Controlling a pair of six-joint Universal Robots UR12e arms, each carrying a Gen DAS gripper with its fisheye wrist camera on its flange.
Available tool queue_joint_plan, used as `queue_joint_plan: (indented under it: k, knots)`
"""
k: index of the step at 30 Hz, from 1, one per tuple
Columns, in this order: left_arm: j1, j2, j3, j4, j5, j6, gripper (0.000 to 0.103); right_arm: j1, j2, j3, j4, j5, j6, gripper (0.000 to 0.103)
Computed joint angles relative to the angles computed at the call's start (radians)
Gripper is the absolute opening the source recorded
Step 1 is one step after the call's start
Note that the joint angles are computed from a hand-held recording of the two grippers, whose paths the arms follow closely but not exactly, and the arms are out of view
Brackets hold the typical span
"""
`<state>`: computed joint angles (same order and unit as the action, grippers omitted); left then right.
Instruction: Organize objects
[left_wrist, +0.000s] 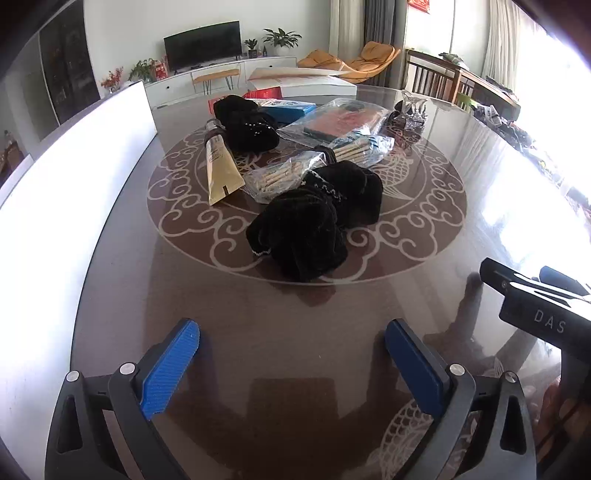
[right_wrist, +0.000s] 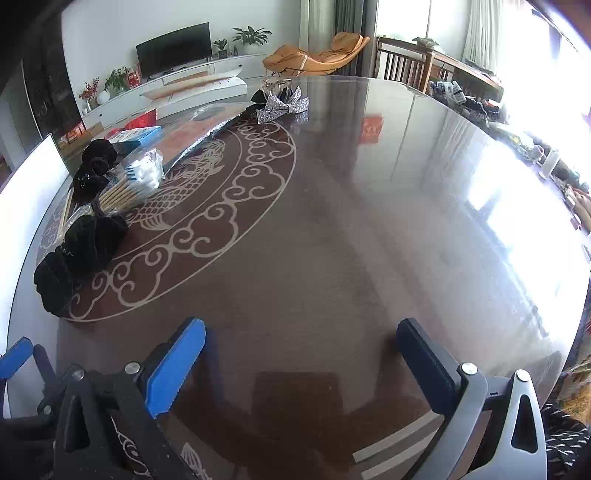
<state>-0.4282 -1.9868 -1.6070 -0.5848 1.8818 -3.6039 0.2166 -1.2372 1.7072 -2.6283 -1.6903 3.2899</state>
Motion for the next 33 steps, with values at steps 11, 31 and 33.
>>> queue_joint_plan:
  k: [11, 31, 33]
  knots:
    - [0.024, -0.072, 0.103, -0.02, 0.007, -0.012, 0.103, -0.006, 0.03, -0.027, -0.027, -0.016, 0.017, 0.103]
    - [0.024, -0.072, 0.106, -0.025, 0.008, -0.011, 0.103, -0.014, 0.052, -0.059, -0.014, 0.002, -0.006, 0.103]
    - [0.024, -0.071, 0.106, -0.025, 0.008, -0.012, 0.103, -0.013, 0.052, -0.06, -0.014, 0.001, -0.006, 0.103]
